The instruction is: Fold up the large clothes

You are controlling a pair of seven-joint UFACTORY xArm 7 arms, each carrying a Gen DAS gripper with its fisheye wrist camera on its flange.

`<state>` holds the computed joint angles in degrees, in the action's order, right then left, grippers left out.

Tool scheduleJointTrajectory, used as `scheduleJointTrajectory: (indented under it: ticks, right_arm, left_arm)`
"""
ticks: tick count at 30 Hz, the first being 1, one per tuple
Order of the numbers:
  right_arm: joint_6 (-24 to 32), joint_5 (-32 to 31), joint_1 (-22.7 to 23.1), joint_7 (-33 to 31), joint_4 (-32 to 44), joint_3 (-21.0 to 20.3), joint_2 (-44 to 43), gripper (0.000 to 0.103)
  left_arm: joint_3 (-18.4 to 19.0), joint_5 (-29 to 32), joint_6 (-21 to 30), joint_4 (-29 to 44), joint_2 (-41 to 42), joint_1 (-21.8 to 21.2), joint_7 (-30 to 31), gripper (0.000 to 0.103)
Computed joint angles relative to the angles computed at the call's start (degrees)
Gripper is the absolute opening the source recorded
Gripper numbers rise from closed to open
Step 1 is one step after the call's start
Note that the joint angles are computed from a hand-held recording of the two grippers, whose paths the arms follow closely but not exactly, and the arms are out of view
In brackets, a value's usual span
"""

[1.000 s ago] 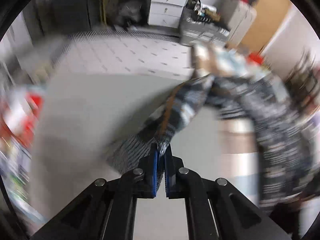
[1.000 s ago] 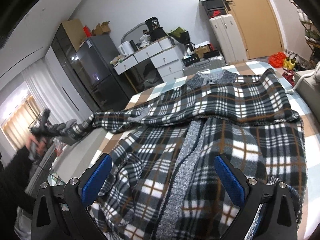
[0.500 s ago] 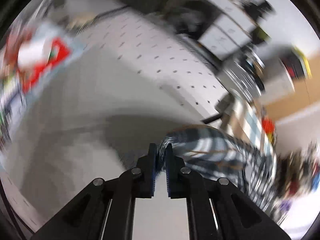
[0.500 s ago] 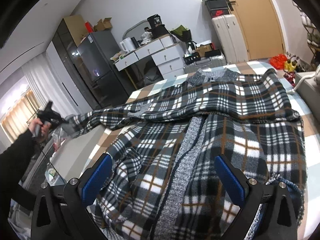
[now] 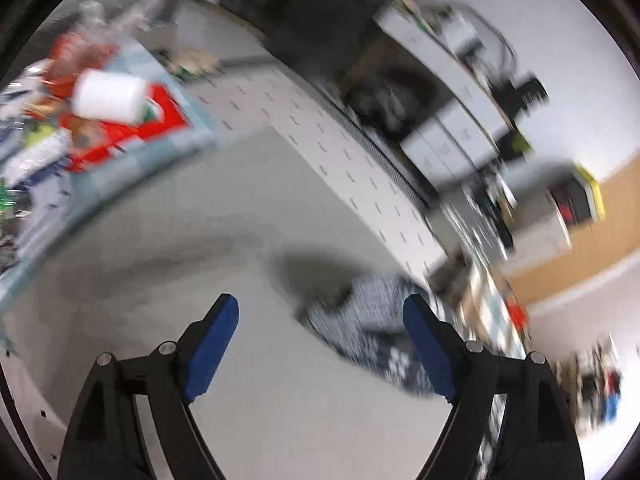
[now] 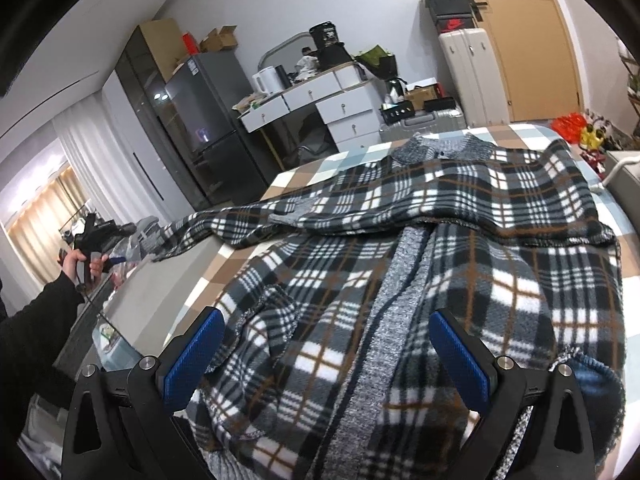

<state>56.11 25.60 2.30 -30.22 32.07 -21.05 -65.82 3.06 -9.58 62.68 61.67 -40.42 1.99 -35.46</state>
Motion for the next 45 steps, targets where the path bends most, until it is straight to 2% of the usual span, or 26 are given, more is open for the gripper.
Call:
scheduleJointTrajectory:
  ticks: [4, 7, 10, 16, 18, 23, 27, 31, 34, 37, 41, 42, 43, 44, 45]
  right_arm:
    - [-0.2, -0.1, -0.1, 0.0, -0.2, 0.3, 0.2, 0.103]
    - [-0.1, -0.2, -0.4, 0.2, -0.2, 0.3, 0.8, 0.103]
    - [-0.5, -0.2, -0.6, 0.4, -0.2, 0.4, 1.3, 0.103]
    - [-1.1, -0.6, -1.2, 0.2, -0.7, 0.6, 1.3, 0.103]
    - [-1.3, -0.8, -1.4, 0.4, -0.8, 0.9, 1.6, 0.103]
    - [-1.3, -0.8, -1.2, 0.4, -0.6, 1.1, 2.1, 0.103]
    - [-1.2, -1.0, -0.9, -0.1, -0.6, 1.1, 2.1, 0.103]
    - [-0.2, -0.2, -0.4, 0.2, -0.1, 0.5, 2.6, 0.103]
    - [0.0, 0.0, -0.4, -0.5, -0.3, 0.4, 2.0, 0.103]
    - [0.5, -0.1, -0.6, -0.6, -0.5, 0.6, 1.7, 0.103]
    - [0.7, -0.1, -1.1, -0.5, -0.8, 0.9, 0.3, 0.103]
    - [0.3, -0.1, -1.1, -0.6, -0.9, 0.9, -0.2, 0.103]
    - [0.2, -0.1, -1.1, -0.7, -1.0, 0.9, -0.7, 0.103]
    - [0.2, -0.1, -0.9, -0.8, -0.9, 0.8, -1.0, 0.103]
    - [0.2, -0.1, -0.8, -0.8, -0.8, 0.7, -1.0, 0.103]
  left_arm:
    - [-1.3, -1.2, 0.7, -1.2, 3.3, -3.7, 4.4, 0.081]
    - [-2.9, -1.6, 0.8, 0.2, 6.5, -5.0, 5.0, 0.081]
    - [-5.3, 2.4, 1.7, 3.3, 9.7, -3.5, 2.3, 0.081]
    - [-5.9, 7.7, 2.5, 7.7, 15.1, -1.0, -2.0, 0.081]
    - [-6.3, 10.2, 4.8, 9.1, 16.3, -0.5, -3.0, 0.081]
    - [-8.7, 21.0, 10.2, 10.5, 18.0, 1.4, -7.9, 0.081]
    - [-5.5, 18.0, 10.1, 7.0, 13.4, 1.0, -6.6, 0.081]
    - [-1.8, 7.5, 4.4, 2.0, 8.1, -0.7, -5.7, 0.081]
    - [-0.4, 2.5, 1.8, -1.7, 4.5, -1.5, -4.2, 0.081]
    - [-1.3, 2.9, 1.6, -0.8, 5.7, -1.2, -2.8, 0.081]
    - [-5.1, 7.0, 2.3, 1.7, 8.0, 0.1, -5.1, 0.080]
    - [-6.4, 9.0, 2.8, 2.2, 8.6, 0.4, -5.6, 0.076]
    - [-7.8, 11.6, 4.0, 3.2, 9.6, 0.8, -5.9, 0.063]
    - [-8.6, 14.1, 5.3, 4.3, 10.8, 1.2, -6.0, 0.055]
    - [-10.2, 17.3, 7.6, 5.5, 11.8, 1.5, -6.3, 0.040]
